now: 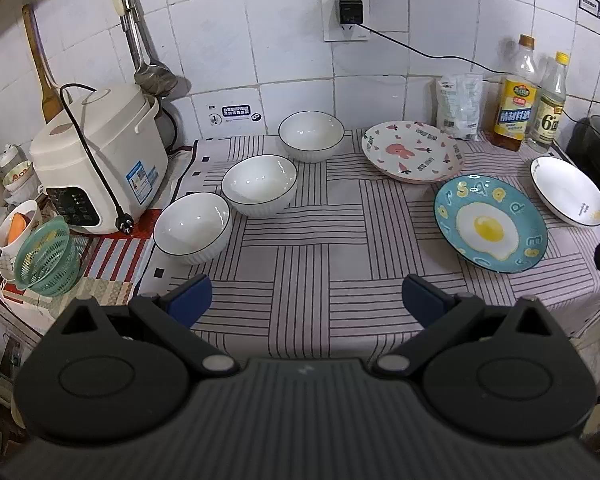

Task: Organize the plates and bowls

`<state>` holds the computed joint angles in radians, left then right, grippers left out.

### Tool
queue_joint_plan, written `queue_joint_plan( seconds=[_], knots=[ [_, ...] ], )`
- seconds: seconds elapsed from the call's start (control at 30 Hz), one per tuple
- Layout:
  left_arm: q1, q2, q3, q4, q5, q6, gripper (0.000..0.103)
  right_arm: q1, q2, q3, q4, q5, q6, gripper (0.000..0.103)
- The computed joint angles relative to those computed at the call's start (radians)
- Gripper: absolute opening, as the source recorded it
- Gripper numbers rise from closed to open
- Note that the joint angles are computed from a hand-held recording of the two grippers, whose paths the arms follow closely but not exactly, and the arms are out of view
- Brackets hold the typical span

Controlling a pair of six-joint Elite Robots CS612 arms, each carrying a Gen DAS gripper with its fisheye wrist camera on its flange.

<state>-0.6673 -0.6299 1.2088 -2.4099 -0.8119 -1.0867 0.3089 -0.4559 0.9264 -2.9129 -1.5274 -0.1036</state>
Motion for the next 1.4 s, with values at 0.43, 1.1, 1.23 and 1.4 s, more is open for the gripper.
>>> queue_joint_plan(
  seconds=[0.43, 1.1, 1.23, 1.4],
  knots=[
    [-0.015, 0.000, 0.028, -0.046, 0.050, -0.032, 0.103, 0.000, -0.002, 0.013, -0.005, 0.007, -0.013, 0.100],
    [-0.018, 0.003, 0.033, -0.049, 0.069, -0.057, 0.103, -0.005, 0.002, 0.034, -0.073, 0.029, -0.009, 0.100],
    [-0.022, 0.006, 0.036, -0.067, 0.092, -0.041, 0.103, -0.005, 0.005, 0.042, -0.118, 0.027, -0.017, 0.100],
    [-0.026, 0.012, 0.038, -0.091, 0.111, -0.019, 0.103, -0.007, 0.005, 0.053, -0.150, 0.032, -0.031, 0.100]
  ],
)
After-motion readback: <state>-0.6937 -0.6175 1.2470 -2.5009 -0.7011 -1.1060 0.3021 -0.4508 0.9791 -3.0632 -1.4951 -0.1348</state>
